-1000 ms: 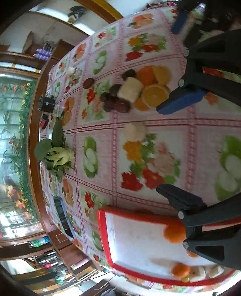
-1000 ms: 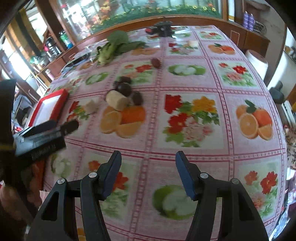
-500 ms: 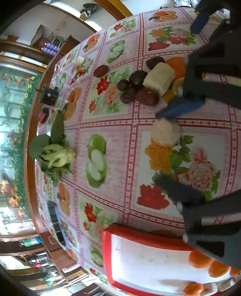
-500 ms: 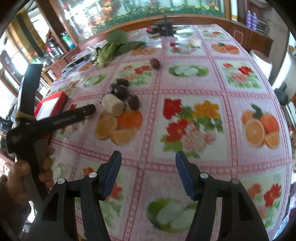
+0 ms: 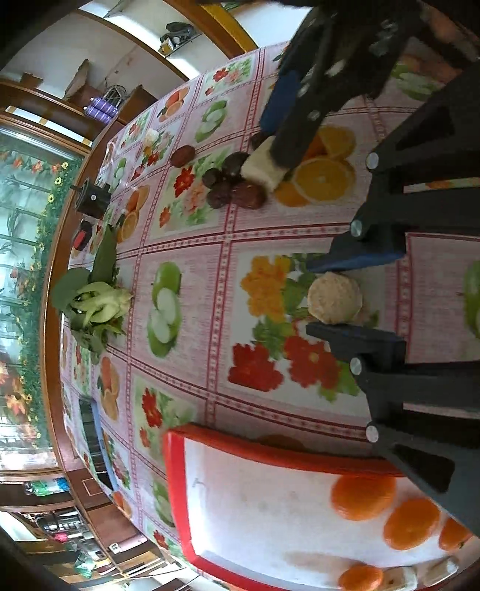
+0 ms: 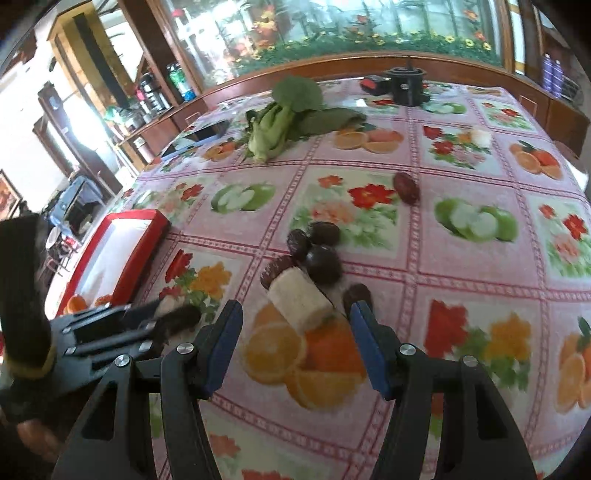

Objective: Organize fruits

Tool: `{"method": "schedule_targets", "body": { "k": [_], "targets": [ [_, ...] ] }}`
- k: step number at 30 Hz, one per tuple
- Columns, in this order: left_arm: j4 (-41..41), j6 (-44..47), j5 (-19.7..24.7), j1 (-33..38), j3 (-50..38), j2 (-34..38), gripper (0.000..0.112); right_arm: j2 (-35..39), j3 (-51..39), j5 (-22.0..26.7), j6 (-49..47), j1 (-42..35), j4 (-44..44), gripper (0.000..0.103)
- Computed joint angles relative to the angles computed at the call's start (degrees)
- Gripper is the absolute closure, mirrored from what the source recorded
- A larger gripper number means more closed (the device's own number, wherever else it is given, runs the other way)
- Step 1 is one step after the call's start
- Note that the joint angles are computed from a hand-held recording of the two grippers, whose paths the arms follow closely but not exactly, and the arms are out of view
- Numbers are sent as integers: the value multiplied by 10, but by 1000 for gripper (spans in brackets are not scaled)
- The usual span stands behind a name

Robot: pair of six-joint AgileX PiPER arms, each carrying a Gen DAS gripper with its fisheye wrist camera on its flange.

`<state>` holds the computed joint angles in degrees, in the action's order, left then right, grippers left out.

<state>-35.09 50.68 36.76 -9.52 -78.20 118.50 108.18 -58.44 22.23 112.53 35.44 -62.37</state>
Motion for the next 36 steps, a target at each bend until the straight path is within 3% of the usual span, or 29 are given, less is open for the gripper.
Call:
{"method": "schedule_targets", "body": {
  "k": [5,7,8,12,16,19,24,28,36],
  "targets": [
    [-14,14,14,9,0,1,83,26,-28,-30,-134,-24,95,45],
    [-19,20,13,10,1,2,83,37,-48,7,-193,-17,131,63],
    [-23,25,12,10,2,2,83,40,-54,18,-205,-15,140,66],
    [-34,41,4,10,8,0,83,40,-56,37,-198,-7,141,67],
    [-56,62,30,21,11,-2,83,25,-37,37,-164,6,137,74],
    [-73,86,43,30,27,-12,83,12,-23,51,-125,27,122,75],
    [-79,119,32,33,73,-37,83,8,-18,92,-109,64,131,75],
    [-78,136,18,33,90,-48,83,6,-20,95,-86,58,119,74],
    [-76,134,18,38,96,-51,82,42,-73,91,-169,25,164,73]
  ]
}}
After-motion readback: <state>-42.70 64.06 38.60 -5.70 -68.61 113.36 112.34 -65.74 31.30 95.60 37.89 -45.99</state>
